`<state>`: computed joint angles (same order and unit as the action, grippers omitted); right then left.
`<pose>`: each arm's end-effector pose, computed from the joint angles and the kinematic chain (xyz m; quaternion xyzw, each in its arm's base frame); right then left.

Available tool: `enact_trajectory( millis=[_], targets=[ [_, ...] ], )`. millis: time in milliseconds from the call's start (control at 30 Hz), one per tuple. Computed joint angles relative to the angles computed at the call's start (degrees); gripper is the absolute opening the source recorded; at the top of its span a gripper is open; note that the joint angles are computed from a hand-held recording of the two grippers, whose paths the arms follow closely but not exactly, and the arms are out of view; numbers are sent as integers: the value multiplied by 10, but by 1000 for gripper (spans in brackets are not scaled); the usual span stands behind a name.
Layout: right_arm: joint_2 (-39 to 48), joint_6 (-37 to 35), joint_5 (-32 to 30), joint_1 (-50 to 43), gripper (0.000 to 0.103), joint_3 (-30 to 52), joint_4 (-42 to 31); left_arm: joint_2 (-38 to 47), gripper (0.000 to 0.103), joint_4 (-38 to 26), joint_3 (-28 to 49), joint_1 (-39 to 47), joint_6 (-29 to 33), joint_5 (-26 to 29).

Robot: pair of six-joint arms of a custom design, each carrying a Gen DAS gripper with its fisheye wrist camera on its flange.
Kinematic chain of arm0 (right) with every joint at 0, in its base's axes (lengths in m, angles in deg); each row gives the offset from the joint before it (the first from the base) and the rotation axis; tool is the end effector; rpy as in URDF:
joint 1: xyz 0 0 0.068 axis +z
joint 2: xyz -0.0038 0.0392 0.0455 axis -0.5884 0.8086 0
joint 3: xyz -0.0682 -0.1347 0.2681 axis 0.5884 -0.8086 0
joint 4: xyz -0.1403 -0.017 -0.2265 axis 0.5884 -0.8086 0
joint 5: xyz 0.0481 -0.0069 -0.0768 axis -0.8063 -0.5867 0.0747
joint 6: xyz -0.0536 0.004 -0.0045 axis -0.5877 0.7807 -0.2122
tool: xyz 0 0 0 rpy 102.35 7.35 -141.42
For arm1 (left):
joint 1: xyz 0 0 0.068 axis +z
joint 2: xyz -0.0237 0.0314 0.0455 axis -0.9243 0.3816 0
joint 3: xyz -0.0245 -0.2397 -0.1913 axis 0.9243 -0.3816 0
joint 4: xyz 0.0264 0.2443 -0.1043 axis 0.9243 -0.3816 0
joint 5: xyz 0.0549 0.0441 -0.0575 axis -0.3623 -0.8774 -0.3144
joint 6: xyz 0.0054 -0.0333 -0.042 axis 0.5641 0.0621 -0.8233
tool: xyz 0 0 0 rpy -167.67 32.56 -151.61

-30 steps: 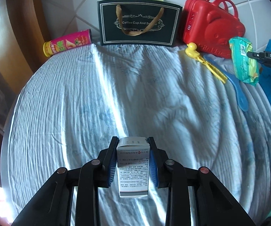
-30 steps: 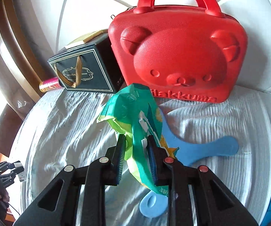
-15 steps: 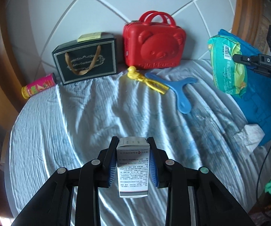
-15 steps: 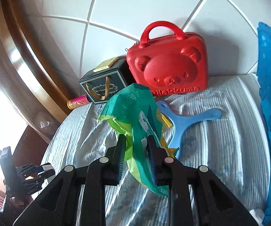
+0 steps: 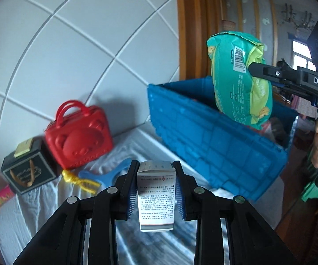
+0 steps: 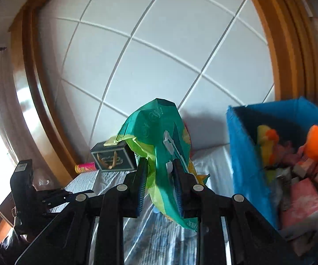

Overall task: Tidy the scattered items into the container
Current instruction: 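Carry the white box and wet-wipes pack over the blue crate, then open both tools to drop the box and wipes into the crate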

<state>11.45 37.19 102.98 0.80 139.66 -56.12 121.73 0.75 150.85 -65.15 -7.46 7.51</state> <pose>0.2444 0.1643 0.4059 0.0398 0.8181 0.1254 0.5599 0.3124 -0.0084 0.3660 0.3360 0.8075 -0.1712 0.4536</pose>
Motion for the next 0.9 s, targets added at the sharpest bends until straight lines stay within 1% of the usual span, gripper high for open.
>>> enact_trajectory(
  millis=[33,133,200,267,333,367,433,467,500,533,567,667,700,767,833,900],
  targets=[
    [-33,-9,3,-12,23,-11,-12,-12,29,7,6,-40,-29,-16],
    [-126,-37,-7,-70,23,-34,-57,-17,29,29,40,-172,-116,-95],
    [-177,-55,-52,-142,23,-45,-84,5,29,37,77,-257,-162,-152],
    [-214,-79,-110,-234,23,-51,-109,38,29,36,121,-329,-202,-205],
    [-238,-105,-214,-357,23,-55,-128,76,29,28,169,-386,-234,-247],
    [-242,-119,-272,-425,23,-55,-136,96,29,24,193,-411,-245,-270],
    [-235,-151,-365,-541,23,-56,-144,144,30,-1,257,-452,-260,-311],
    [-225,-164,-403,-587,23,-57,-143,170,33,-13,291,-465,-268,-329],
    [-213,-175,-432,-625,23,-54,-142,193,41,-25,325,-478,-281,-351],
    [-201,-186,-450,-654,23,-51,-143,215,69,-44,360,-486,-293,-362],
    [-190,-191,-463,-678,23,-49,-140,234,89,-60,394,-492,-303,-368],
    [-169,-190,-513,-736,27,-45,-131,251,89,-62,431,-513,-311,-417],
    [-171,-192,-523,-750,30,-49,-125,242,89,-57,420,-515,-313,-422],
    [-184,-196,-540,-773,41,-58,-116,224,89,-47,398,-520,-316,-431],
    [-197,-197,-560,-796,44,-64,-112,198,89,-27,360,-523,-320,-443],
    [-215,-190,-581,-810,45,-74,-108,170,89,-4,314,-524,-322,-453]
  ],
)
